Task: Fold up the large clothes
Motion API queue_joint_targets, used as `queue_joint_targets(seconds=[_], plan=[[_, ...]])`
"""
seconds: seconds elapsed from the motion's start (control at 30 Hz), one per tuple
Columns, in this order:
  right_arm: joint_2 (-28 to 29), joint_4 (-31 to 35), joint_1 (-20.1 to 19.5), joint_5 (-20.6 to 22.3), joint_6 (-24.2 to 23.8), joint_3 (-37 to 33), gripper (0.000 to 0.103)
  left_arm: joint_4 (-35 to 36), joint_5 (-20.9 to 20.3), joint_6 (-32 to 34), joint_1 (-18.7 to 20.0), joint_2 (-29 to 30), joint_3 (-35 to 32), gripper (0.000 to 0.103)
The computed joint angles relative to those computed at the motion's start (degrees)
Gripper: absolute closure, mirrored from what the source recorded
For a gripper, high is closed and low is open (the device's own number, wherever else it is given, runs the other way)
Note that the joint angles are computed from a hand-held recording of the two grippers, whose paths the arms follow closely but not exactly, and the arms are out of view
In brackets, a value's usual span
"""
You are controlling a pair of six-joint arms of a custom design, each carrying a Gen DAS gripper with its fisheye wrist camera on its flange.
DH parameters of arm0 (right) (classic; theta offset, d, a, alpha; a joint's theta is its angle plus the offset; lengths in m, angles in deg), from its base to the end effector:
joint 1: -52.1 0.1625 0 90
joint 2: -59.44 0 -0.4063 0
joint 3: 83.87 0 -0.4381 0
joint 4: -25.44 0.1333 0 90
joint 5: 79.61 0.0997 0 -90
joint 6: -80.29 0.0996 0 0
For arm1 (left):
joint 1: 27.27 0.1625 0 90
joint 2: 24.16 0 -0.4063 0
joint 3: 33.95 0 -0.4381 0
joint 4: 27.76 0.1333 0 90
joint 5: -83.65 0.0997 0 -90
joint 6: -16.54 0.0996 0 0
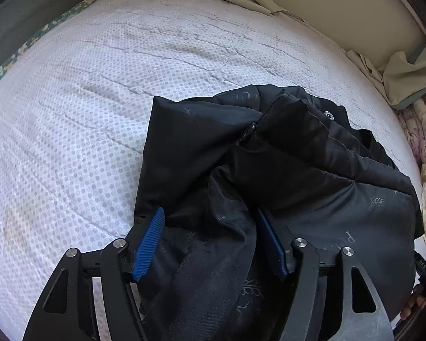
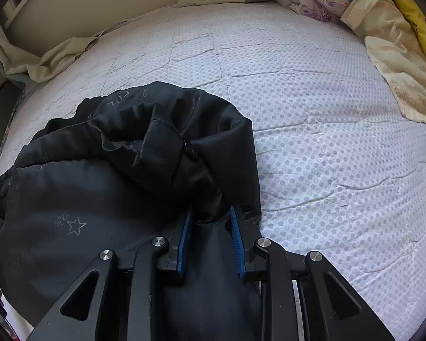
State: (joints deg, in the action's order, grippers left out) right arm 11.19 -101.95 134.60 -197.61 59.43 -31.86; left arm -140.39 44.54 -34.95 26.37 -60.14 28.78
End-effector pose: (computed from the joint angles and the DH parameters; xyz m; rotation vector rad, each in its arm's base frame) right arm -0.0238 -0.8435 0.4189 0.1026 -2.4787 0.5737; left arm -0.3136 -0.7811 0.1342 -0.2705 2.3430 -0.7173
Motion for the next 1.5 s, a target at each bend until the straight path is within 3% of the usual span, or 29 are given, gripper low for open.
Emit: queue_joint_targets(seconds=[0.07,0.13,0.17,0.23,0.3,0.33,0.4,0.47,0.53,0.63,0.77,0.83,0.93,1.07,1.2,1.5], plan=[[-0.08,1.46,-0.22,0.98,1.57,-0.65,0.081,0.31,-0.43,-1.16,-0.12,-0.48,0.01,0.03],[-0.03,5.5,-0.59,2.97,4.93,-2.89,0.072,2.04,-0.71,-3.18,-0.58,-1.49,0.19,0.028],[0.12,7.47,-0.59,2.88,6.71,-4.26,0.053,3.16,-0.34,-4.61,-1.0,-2.4,0.62,0.028],[-0.35,9.35,-0.39,1.7,10.06,-5.88,0.033,3.54,1.32,-6.2,-2.04,-4.04,2.03,0.028],[-2.33,6.14,0.19,1.38,8.04,-4.48,0.033,4.05,3.83,-7.59,-3.93,-5.16,3.3,0.028],[-3.53,1.53,0.99,-0.55,5.12,-2.38,0.033,2.34,4.64,-6.54,-4.82,-5.82,4.48,0.027],[-5.6,-8.47,2.68,-3.49,-2.18,2.07,0.033,-3.02,3.82,-2.19,-5.92,-6.48,6.33,0.026],[-7.4,-13.42,3.82,-2.13,-6.47,5.25,0.034,-8.21,1.17,2.62,-6.71,-6.22,6.91,0.024],[-9.41,-12.6,4.52,1.96,-7.39,8.05,0.039,-11.85,-2.16,7.86,-7.21,-4.94,6.19,0.023],[-10.62,-6.22,5.23,6.64,-8.0,10.11,0.045,-8.36,-3.75,12.01,-7.45,-1.01,1.72,0.023],[-10.86,-5.26,6.04,4.4,-10.33,14.02,0.045,2.87,-2.73,10.82,-7.05,3.75,-3.64,0.023],[-10.39,-5.36,5.83,2.36,-11.01,15.4,0.045,4.59,-1.73,10.8,-6.57,4.51,-3.66,0.017],[-10.13,-8.31,5.6,0.01,-13.08,17.91,0.045,3.73,-0.88,12.06,-6.2,4.47,-2.31,0.01],[-9.56,-11.48,4.9,-1.01,-16.88,20.11,0.045,2.22,-1.56,12.01,-5.79,4.04,-0.94,0.008],[-9.16,-12.97,4.42,-1.02,-17.07,20.86,0.045,1.1,0.48,12.74,-5.4,5.13,-1.11,0.005],[-9.11,-13.42,3.6,0.12,-17.71,21.31,0.045,-1.77,-0.27,12.98,-4.78,5.24,0.04,0.001]])
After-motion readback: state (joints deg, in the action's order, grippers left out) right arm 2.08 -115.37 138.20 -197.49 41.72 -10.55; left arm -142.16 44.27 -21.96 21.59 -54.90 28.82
